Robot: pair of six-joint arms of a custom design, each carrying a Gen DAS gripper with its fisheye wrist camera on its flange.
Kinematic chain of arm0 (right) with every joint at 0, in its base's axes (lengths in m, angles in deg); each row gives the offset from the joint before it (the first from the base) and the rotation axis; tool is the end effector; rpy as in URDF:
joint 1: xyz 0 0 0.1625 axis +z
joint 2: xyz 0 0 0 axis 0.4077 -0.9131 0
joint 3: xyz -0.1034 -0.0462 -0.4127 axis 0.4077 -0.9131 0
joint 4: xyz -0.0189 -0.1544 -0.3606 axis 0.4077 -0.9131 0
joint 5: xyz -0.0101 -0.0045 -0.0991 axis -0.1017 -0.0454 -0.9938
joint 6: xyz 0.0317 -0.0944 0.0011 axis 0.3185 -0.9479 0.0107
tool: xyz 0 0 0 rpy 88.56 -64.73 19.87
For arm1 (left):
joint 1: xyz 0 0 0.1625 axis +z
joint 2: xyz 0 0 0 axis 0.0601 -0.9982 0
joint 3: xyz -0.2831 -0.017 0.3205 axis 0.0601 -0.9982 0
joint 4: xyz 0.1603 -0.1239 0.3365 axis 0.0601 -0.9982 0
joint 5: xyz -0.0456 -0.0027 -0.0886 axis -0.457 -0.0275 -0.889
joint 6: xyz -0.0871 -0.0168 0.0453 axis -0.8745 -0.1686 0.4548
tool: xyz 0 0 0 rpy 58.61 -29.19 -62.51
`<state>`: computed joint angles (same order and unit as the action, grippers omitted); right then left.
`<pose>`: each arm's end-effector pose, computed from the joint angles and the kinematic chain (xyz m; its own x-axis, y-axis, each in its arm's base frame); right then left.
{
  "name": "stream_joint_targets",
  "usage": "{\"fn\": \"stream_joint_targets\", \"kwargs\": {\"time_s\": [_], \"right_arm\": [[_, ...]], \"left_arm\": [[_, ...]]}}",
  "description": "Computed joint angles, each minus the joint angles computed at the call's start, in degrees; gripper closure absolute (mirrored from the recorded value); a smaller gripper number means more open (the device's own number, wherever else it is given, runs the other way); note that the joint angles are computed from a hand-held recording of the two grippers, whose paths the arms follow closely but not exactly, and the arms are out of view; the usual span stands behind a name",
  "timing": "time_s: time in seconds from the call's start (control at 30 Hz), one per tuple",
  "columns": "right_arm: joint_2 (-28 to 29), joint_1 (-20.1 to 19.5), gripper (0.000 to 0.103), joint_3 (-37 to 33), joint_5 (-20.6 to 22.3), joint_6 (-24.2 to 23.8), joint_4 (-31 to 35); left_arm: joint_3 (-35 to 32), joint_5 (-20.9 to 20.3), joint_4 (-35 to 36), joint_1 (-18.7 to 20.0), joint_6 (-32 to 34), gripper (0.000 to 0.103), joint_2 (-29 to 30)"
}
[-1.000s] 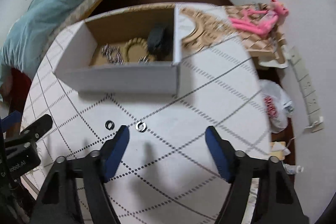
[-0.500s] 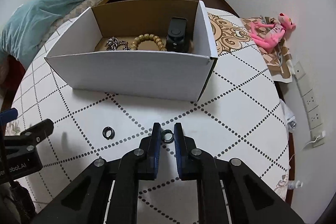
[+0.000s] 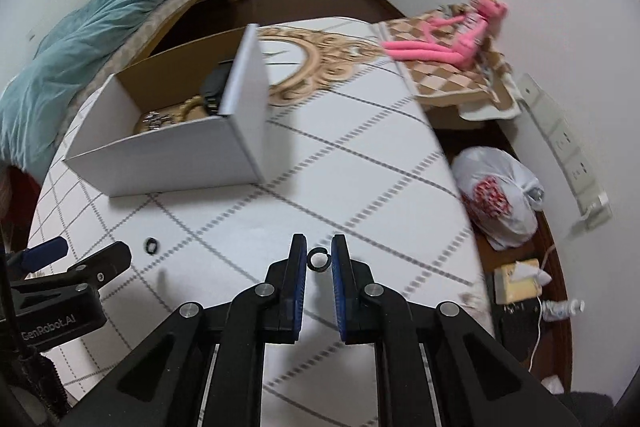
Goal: Organize jewelry
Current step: 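Grasp a black ring with the right gripper while the left gripper grasps the other black ring, then drop both black rings into the box by opening both grippers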
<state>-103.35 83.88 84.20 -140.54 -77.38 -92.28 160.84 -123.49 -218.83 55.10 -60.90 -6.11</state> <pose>0.2725 -0.6376 0.0379 -0.7398 0.0038 0.6728 -0.3554 0.8469 -0.3955 -0.1505 -0.6472 0.2104 -0.7243 -0.0581 -0.6870 0.2456 0.9093 -0.3358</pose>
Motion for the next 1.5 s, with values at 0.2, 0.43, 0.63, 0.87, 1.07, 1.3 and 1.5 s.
{"fn": "stream_joint_targets", "kwargs": {"time_s": [0.2, 0.43, 0.63, 0.87, 1.07, 1.3, 1.5], "right_arm": [[-1.52, -0.93, 0.090, 1.97, -0.58, 1.23, -0.81], [-1.38, -1.05, 0.090, 1.67, -0.40, 1.50, -1.11], [-1.44, -1.25, 0.090, 1.82, -0.41, 2.31, -0.91], [-1.64, -1.07, 0.090, 1.83, -0.40, 2.40, -1.65], [-2.10, -0.23, 0.090, 1.62, 0.58, 1.70, -2.70], [-3.29, 1.06, 0.090, -0.79, 5.65, 3.14, 0.97], [-1.08, 1.18, 0.090, -13.87, 16.06, 4.80, 14.76]], "left_arm": [[-0.88, -0.74, -0.35, -0.22, 0.74, 0.022, 1.92], [-1.60, -1.09, -1.03, -0.07, 2.48, 0.056, 2.90], [-1.01, -0.89, -2.95, -0.04, 4.22, 0.076, 3.08], [-0.33, -1.86, -5.40, -0.10, 6.01, 0.093, 2.96], [1.33, -1.64, -7.59, -1.24, 6.81, 0.093, 1.05], [-1.48, -4.52, -7.14, -2.13, 8.29, 0.093, -2.06], [-15.19, -8.93, 1.05, 0.11, 10.87, 0.093, 1.20]]}}
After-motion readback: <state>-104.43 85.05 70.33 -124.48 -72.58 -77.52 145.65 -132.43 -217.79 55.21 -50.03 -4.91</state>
